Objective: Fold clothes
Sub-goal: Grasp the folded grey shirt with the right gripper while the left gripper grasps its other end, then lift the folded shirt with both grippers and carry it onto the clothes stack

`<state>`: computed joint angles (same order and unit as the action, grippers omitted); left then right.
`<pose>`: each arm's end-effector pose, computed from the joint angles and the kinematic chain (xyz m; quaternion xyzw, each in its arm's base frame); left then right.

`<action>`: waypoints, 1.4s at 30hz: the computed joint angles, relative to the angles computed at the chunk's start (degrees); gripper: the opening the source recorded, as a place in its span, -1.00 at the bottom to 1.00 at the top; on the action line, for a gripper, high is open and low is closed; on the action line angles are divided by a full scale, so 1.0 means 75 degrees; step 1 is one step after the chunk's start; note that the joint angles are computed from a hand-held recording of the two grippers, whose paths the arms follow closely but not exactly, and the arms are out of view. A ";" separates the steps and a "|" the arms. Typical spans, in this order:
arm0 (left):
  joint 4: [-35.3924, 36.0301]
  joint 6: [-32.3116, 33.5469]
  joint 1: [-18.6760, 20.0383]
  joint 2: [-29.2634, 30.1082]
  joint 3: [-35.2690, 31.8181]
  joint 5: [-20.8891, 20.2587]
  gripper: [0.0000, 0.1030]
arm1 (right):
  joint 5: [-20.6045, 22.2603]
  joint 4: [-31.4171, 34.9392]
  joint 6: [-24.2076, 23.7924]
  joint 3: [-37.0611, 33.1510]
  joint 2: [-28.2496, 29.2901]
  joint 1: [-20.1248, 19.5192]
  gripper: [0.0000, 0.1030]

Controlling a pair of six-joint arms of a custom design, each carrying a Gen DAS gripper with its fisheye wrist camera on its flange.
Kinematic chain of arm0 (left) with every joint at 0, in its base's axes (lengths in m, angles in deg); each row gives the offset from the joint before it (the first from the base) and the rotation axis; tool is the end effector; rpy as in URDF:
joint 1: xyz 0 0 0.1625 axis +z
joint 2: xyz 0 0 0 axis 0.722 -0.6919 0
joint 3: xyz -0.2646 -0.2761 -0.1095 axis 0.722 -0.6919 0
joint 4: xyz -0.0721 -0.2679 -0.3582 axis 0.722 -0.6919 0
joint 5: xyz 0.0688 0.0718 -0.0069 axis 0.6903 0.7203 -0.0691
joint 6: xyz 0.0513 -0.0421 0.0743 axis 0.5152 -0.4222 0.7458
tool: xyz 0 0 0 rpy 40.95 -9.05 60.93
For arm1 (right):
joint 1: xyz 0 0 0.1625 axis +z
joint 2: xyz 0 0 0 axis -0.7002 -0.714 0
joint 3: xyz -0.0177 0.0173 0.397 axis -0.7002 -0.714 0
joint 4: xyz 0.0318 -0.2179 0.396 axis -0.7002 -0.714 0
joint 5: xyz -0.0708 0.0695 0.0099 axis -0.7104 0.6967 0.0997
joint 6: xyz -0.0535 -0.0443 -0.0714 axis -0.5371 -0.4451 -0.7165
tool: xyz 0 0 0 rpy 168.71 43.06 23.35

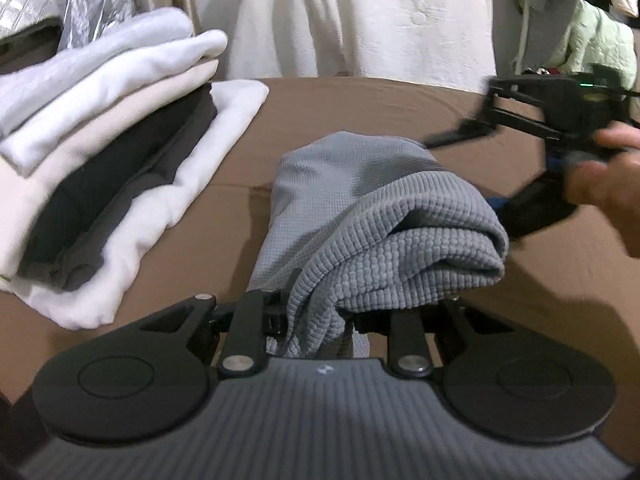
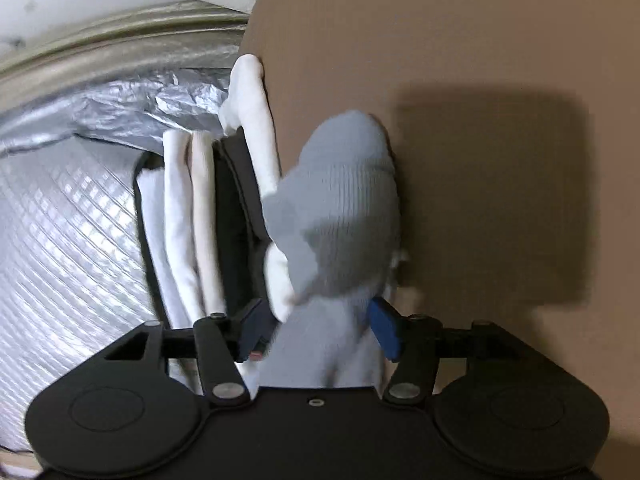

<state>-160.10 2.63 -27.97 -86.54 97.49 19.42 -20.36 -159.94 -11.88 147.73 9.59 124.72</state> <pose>-0.2826 -0.3253 0.0516 0.1471 0.8333 -0.3941 0.3589 0.0833 -0.5387 0.1761 0.1372 0.9667 -0.0740 0.2028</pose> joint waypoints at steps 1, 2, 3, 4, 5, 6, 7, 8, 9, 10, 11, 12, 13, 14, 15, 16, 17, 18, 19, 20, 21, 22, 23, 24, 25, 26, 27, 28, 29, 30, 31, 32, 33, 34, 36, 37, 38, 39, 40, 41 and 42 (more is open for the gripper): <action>0.0127 -0.0147 -0.0068 -0.0051 0.0016 -0.0013 -0.57 | -0.0058 -0.0163 0.0073 -0.0127 0.0257 0.0049 0.41; 0.0198 -0.0277 -0.0104 -0.0121 0.0040 -0.0044 -0.57 | -0.0146 -0.0379 0.0074 -0.0242 0.0518 0.0115 0.41; 0.0194 -0.0350 -0.0115 -0.0190 0.0067 -0.0110 -0.57 | -0.0269 -0.0655 -0.0007 -0.0347 0.0786 0.0201 0.43; 0.0146 -0.0385 -0.0109 -0.0253 0.0096 -0.0191 -0.57 | -0.0391 -0.0921 -0.0092 -0.0459 0.1054 0.0285 0.36; 0.0025 -0.0313 -0.0072 -0.0308 0.0125 -0.0304 -0.57 | -0.0523 -0.0970 -0.0377 -0.0600 0.1257 0.0352 -0.04; -0.0136 -0.0177 -0.0013 -0.0353 0.0151 -0.0437 -0.57 | -0.0718 -0.0980 -0.0816 -0.0685 0.1346 0.0433 -0.25; -0.0355 -0.0019 0.0064 -0.0376 0.0183 -0.0572 -0.58 | -0.0964 -0.1213 -0.1189 -0.0677 0.1392 0.0548 -0.28; -0.0622 0.0155 0.0136 -0.0401 0.0231 -0.0736 -0.58 | -0.1095 -0.1476 -0.1507 -0.0610 0.1380 0.0638 -0.33; -0.0884 0.0322 0.0200 -0.0434 0.0282 -0.0920 -0.58 | -0.1054 -0.1811 -0.1786 -0.0401 0.1225 0.0669 -0.36; -0.1129 0.0449 0.0259 -0.0461 0.0331 -0.1092 -0.57 | -0.0954 -0.2188 -0.2096 -0.0115 0.0991 0.0662 -0.37; -0.1357 0.0529 0.0311 -0.0484 0.0374 -0.1247 -0.51 | -0.0840 -0.2554 -0.2405 0.0159 0.0761 0.0653 -0.37; -0.1646 0.0624 0.0369 -0.0505 0.0429 -0.1398 -0.48 | -0.0712 -0.2908 -0.2714 0.0420 0.0536 0.0640 -0.37; -0.1984 0.0736 0.0435 -0.0527 0.0490 -0.1579 -0.45 | -0.0706 -0.3170 -0.3030 0.0674 0.0280 0.0606 -0.37; -0.2317 0.0842 0.0504 -0.0548 0.0546 -0.1779 -0.39 | -0.0839 -0.3339 -0.3361 0.0927 -0.0017 0.0548 -0.38; -0.2620 0.0891 0.0559 -0.0572 0.0606 -0.1960 -0.35 | -0.0957 -0.3505 -0.3699 0.1174 -0.0318 0.0485 -0.38; -0.2906 0.0905 0.0604 -0.0596 0.0669 -0.2127 -0.33 | -0.1091 -0.3575 -0.3891 0.1383 -0.0606 0.0394 -0.38; -0.3186 0.0913 0.0651 -0.0619 0.0730 -0.2297 -0.31 | -0.1251 -0.3537 -0.3917 0.1551 -0.0876 0.0277 -0.38; -0.3592 0.0936 0.0710 -0.0640 0.0828 -0.2482 -0.31 | -0.1319 -0.3493 -0.3942 0.1716 -0.1135 0.0120 -0.38; -0.4243 0.0979 0.0808 -0.0645 0.0980 -0.2736 -0.31 | -0.1282 -0.3438 -0.3964 0.1877 -0.1384 -0.0082 -0.38; -0.4931 0.0840 0.0937 -0.0638 0.1150 -0.3042 -0.31 | -0.1222 -0.3357 -0.3998 0.2012 -0.1617 -0.0288 -0.39; -0.5593 0.0586 0.1078 -0.0616 0.1316 -0.3356 -0.31 | -0.1172 -0.3278 -0.3944 0.2084 -0.1774 -0.0458 -0.40; -0.6013 0.0259 0.1169 -0.0619 0.1452 -0.3528 -0.31 | -0.1160 -0.3225 -0.3781 0.2115 -0.1869 -0.0587 -0.40; -0.6210 -0.0169 0.1164 -0.0662 0.1584 -0.3515 -0.31 | -0.1115 -0.3156 -0.3621 0.2116 -0.1922 -0.0696 -0.40; -0.6264 -0.0494 0.1127 -0.0736 0.1683 -0.3438 -0.31 | -0.1056 -0.3114 -0.3526 0.2096 -0.1906 -0.0766 -0.40; -0.6198 -0.0762 0.1035 -0.0800 0.1756 -0.3326 -0.31 | -0.1025 -0.3115 -0.3498 0.2080 -0.1862 -0.0814 -0.40; -0.6078 -0.1056 0.0904 -0.0859 0.1826 -0.3197 -0.23 | -0.1021 -0.3182 -0.3492 0.2091 -0.1812 -0.0832 -0.40; -0.5897 -0.1397 0.0762 -0.0900 0.1887 -0.3089 -0.05 | -0.1047 -0.3322 -0.3510 0.2131 -0.1757 -0.0816 -0.39; -0.5622 -0.1869 0.0579 -0.0931 0.1950 -0.2987 0.05 | -0.1002 -0.3387 -0.3483 0.2151 -0.1716 -0.0854 -0.39; -0.5378 -0.2415 0.0383 -0.0927 0.2024 -0.2895 0.15 | -0.0878 -0.3367 -0.3406 0.2149 -0.1692 -0.0952 -0.39; -0.5205 -0.2951 0.0195 -0.0895 0.2086 -0.2856 0.16 | -0.0754 -0.3345 -0.3330 0.2144 -0.1666 -0.1050 -0.39; -0.5266 -0.3420 0.0051 -0.0804 0.2171 -0.2878 0.16 | -0.0630 -0.3323 -0.3254 0.2138 -0.1638 -0.1147 -0.39; -0.5567 -0.3690 -0.0022 -0.0675 0.2267 -0.2916 0.16 | -0.0515 -0.3296 -0.3149 0.2127 -0.1604 -0.1230 -0.39; -0.5953 -0.3853 -0.0063 -0.0523 0.2351 -0.2952 0.20 | -0.0410 -0.3265 -0.3011 0.2111 -0.1562 -0.1294 -0.39; -0.6368 -0.4015 -0.0106 -0.0344 0.2419 -0.2942 0.22 | -0.0304 -0.3236 -0.2873 0.2094 -0.1519 -0.1357 -0.38; -0.7009 -0.4351 -0.0195 -0.0032 0.2483 -0.2711 0.33 | -0.0312 -0.3392 -0.2624 0.2028 -0.1302 -0.1267 -0.38; -0.7317 -0.4583 -0.0292 0.0161 0.2495 -0.2541 0.36 | -0.0366 -0.3422 -0.2606 0.2004 -0.1257 -0.1209 -0.38; -0.7716 -0.4782 -0.0364 0.0427 0.2496 -0.2377 0.46 | -0.0405 -0.3430 -0.2580 0.1985 -0.1227 -0.1170 -0.38; -0.8075 -0.5002 -0.0386 0.0700 0.2475 -0.2239 0.61 | -0.0430 -0.3417 -0.2543 0.1970 -0.1208 -0.1148 -0.38; -0.8353 -0.5070 -0.0347 0.0909 0.2448 -0.2157 0.64 | -0.0418 -0.3364 -0.2431 0.1953 -0.1208 -0.1157 -0.37; -0.8622 -0.5021 -0.0276 0.1088 0.2421 -0.2108 0.64 | -0.0318 -0.3266 -0.2170 0.1930 -0.1215 -0.1209 -0.36; -0.8787 -0.4811 -0.0183 0.1223 0.2350 -0.2106 0.64 | -0.0171 -0.3204 -0.1946 0.1924 -0.1211 -0.1263 -0.35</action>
